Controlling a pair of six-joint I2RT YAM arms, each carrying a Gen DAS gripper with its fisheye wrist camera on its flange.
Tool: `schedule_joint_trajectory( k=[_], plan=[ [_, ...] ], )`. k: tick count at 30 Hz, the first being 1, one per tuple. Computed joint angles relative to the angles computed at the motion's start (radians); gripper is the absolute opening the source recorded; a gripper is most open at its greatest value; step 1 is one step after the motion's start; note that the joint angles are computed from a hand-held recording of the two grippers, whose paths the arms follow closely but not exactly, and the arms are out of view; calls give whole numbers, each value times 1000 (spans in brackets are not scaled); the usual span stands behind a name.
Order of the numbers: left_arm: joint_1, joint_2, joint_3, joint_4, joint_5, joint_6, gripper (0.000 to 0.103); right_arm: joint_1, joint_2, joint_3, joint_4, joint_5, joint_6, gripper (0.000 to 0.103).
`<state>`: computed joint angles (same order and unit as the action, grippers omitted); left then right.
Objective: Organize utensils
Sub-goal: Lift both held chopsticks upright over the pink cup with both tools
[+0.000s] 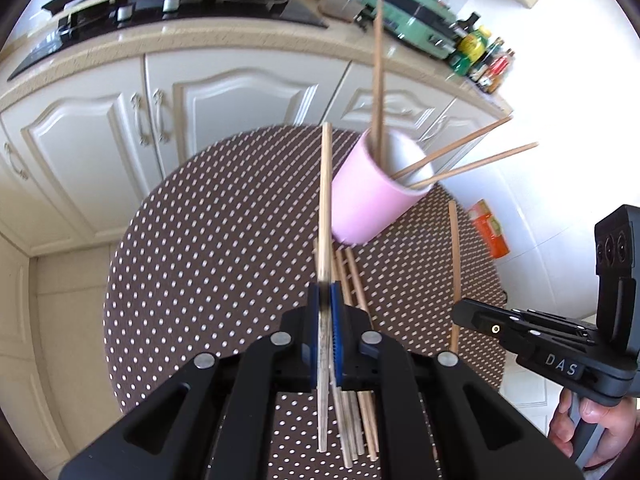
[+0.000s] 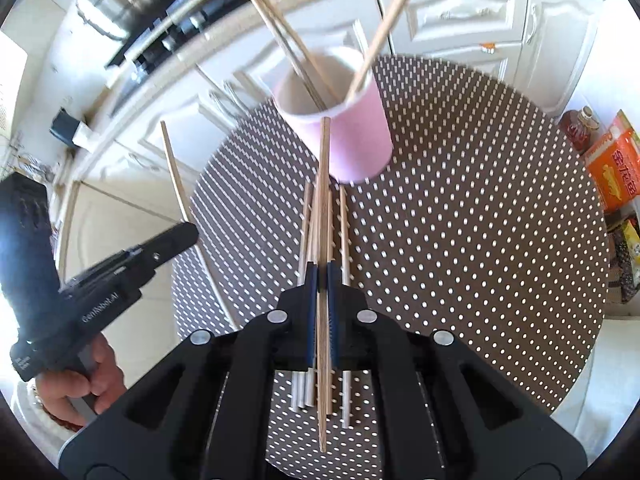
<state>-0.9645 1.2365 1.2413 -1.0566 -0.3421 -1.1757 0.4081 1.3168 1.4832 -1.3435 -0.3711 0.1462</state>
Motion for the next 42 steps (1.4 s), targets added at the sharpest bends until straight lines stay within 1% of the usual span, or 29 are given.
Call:
schedule_joint_trajectory(
  k=[6,9,12,17,26,30,33,36,42],
  plan=[
    [-21,15,112,-32,-59,48,6,-26,-8,111,-2,-26,33,5],
    [-29,36,192,-51,-98,80,6,-45,-23,163,-2,-40,40,5],
    [-25,73,292,-70,-133,133,6,-63,-16,235,-4,-49,44,5],
    [-36,138,456,-101,-198,211,6,-78,4,339,31,-44,52,5],
    [-13,260,697,-101,-246,345,6,-82,60,471,144,-8,62,5],
    [20,298,751,-87,-240,390,6,-93,100,499,193,-14,57,5],
    [49,315,763,-67,-236,415,6,-99,129,507,233,-18,46,5],
    [79,324,755,-45,-229,429,6,-113,144,480,295,-37,64,5],
    [161,315,667,42,-186,436,6,-123,182,428,400,-46,54,5]
  ],
)
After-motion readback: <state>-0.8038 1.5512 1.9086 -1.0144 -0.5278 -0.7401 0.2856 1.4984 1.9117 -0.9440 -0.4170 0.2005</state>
